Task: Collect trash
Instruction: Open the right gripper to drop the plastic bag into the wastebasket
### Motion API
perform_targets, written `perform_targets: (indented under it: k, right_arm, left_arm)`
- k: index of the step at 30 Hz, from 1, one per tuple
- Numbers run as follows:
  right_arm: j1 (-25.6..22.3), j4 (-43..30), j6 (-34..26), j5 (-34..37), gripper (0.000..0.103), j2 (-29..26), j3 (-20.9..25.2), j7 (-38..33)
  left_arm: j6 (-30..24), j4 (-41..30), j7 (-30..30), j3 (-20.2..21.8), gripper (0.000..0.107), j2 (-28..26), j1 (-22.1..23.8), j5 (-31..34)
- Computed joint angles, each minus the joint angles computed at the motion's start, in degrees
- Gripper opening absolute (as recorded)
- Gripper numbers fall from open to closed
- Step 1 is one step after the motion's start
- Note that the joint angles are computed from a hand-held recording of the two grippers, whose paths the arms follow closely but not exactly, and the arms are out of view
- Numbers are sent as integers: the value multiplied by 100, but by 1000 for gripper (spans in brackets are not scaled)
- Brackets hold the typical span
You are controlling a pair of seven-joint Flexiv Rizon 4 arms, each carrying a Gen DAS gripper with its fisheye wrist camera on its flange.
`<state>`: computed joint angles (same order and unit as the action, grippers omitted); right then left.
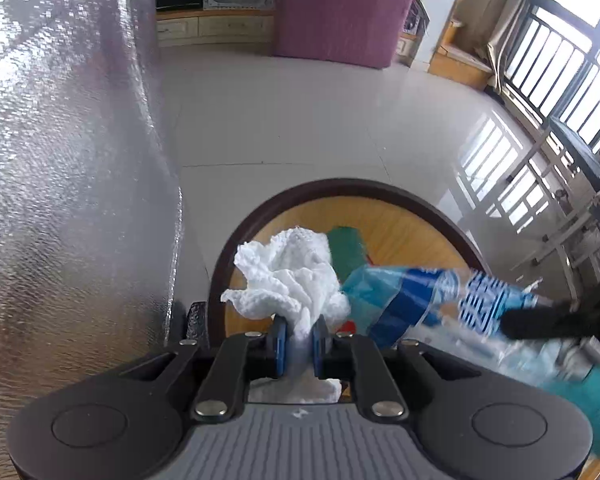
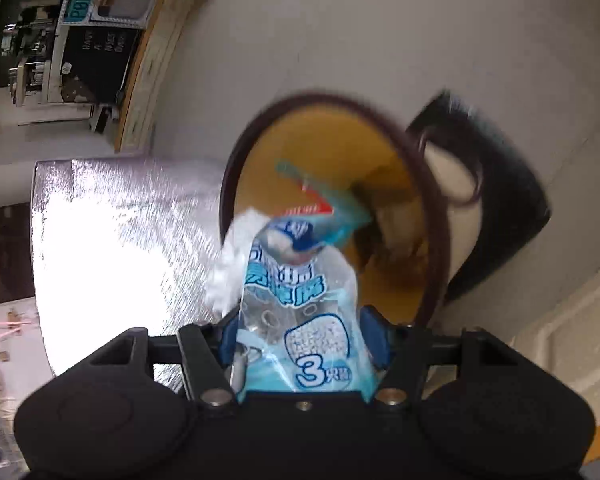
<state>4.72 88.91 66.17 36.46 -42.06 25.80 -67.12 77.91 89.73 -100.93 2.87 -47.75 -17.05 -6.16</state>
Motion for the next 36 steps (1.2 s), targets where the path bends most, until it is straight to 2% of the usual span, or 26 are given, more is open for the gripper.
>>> perform_targets:
  k: [4,7,10,12,15,19,22,25,27,32,36]
  right_arm:
    - [115,6,29,-358,64,95,-207,-33]
    - [365,-58,22,-696,66,113,-463,270]
    - [638,143,269,-1129,65,220,-785,626]
    - [924,313,217,-1744,54,326,-1185,963]
    - [858,390,152,-2173,48,365,-1151,979]
    - [879,241,-122,-2832,47,292,-1199,756]
    - [1177,-138,-715,-3599,47,124,-1386,413]
    - [1404,-686,-1393,-4101,53,-172,-1435,-35]
    - [1515,-1019,-1687,-4175,63,-358,-1500,-69]
    - [1536,-1292,-1703,-4027,65,-454,-1533,53]
    - [1524,-1199,-1615,-4003,70,-417,-1582,60]
  left_arm:
    - [-153,-20,201,-102,13,-31,39,47]
    - [-324,-96,333,-87,14,-58,-16,116]
    - [-325,-142,7,340,14,-65,-284,269]
    - [-236,-131,-310,612,14,-44,-414,379]
    - [-124,-131,-677,837,13,-12,-506,517]
    - [10,-95,-513,472,14,37,-274,541]
    - [3,-110,-213,195,14,17,-152,506]
    - [-123,-146,-59,91,14,-29,-134,426]
    - [-195,-145,22,60,14,-36,-120,390]
    - [-299,-271,140,46,14,-161,-145,347]
    - [-402,-473,153,101,14,-318,-204,346]
